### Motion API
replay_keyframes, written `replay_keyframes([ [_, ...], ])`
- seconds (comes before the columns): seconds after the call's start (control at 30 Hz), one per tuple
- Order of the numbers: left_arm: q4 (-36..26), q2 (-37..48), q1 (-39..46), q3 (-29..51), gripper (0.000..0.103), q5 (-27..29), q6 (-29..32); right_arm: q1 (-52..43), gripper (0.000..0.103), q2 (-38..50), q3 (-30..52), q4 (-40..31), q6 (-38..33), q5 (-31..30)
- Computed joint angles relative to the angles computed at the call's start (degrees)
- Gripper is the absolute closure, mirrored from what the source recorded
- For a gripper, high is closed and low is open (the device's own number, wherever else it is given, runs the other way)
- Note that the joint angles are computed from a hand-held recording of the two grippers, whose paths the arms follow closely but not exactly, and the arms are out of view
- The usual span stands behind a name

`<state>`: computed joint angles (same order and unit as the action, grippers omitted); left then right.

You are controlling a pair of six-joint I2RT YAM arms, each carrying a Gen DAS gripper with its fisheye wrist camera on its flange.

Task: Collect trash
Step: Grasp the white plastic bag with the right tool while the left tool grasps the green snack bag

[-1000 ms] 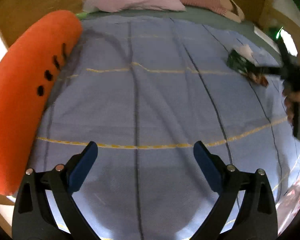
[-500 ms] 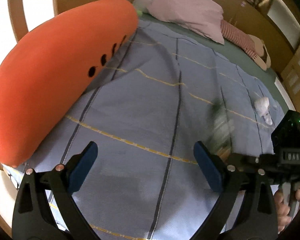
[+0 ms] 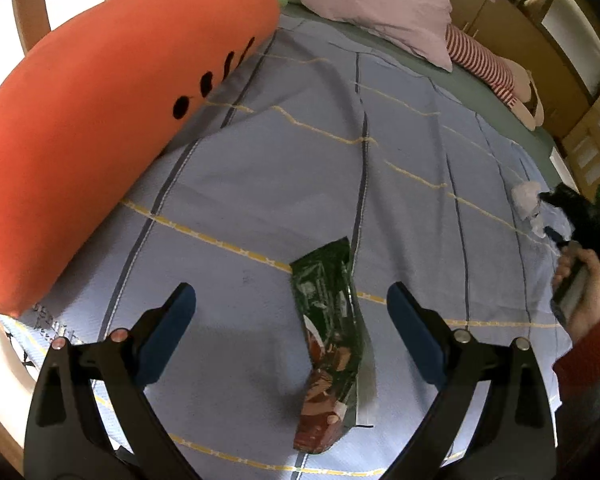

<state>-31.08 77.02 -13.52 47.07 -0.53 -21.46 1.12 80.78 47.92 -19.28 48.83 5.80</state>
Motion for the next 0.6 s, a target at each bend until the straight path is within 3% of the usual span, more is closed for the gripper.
replay_keyframes([
  [0.13, 0.27, 0.75, 0.12, 0.41, 0.007, 0.1, -0.15, -1.73, 0.036, 4.87, -0.37, 6.05, -1.88, -5.48],
  [0.23, 0.2, 0.72, 0.92, 0.19, 0.007, 0.22, -0.17, 0.81, 0.036, 7.95, 1.85, 8.12, -4.07, -5.93],
  [0.3, 0.22, 0.92, 1.66, 0.08, 0.007, 0.28, -0.2, 1.89, 0.046, 10.46, 5.13, 7.33, -8.32, -4.28],
  [0.33, 0.23, 1.12, 1.87, 0.09, 0.007, 0.38, -0.43, 3.07, 0.072, 10.85, 6.59, 6.02, -10.31, -3.71],
  [0.37, 0.14, 1.25, 2.38, 0.1, 0.007, 0.83, -0.41, 4.53, 0.081, 10.52, 7.7, 4.09, -11.73, -2.95],
  [0.47, -0.34, 1.58, 4.96, 0.49, 0.007, 3.32, -0.53, 7.91, 0.087, 7.96, 8.99, 0.45, -13.95, -1.5],
  [0.6, -1.54, 2.51, 7.91, 1.08, 0.007, 7.3, -0.02, 14.15, 0.087, 1.38, 7.03, -3.41, -14.11, 0.25],
])
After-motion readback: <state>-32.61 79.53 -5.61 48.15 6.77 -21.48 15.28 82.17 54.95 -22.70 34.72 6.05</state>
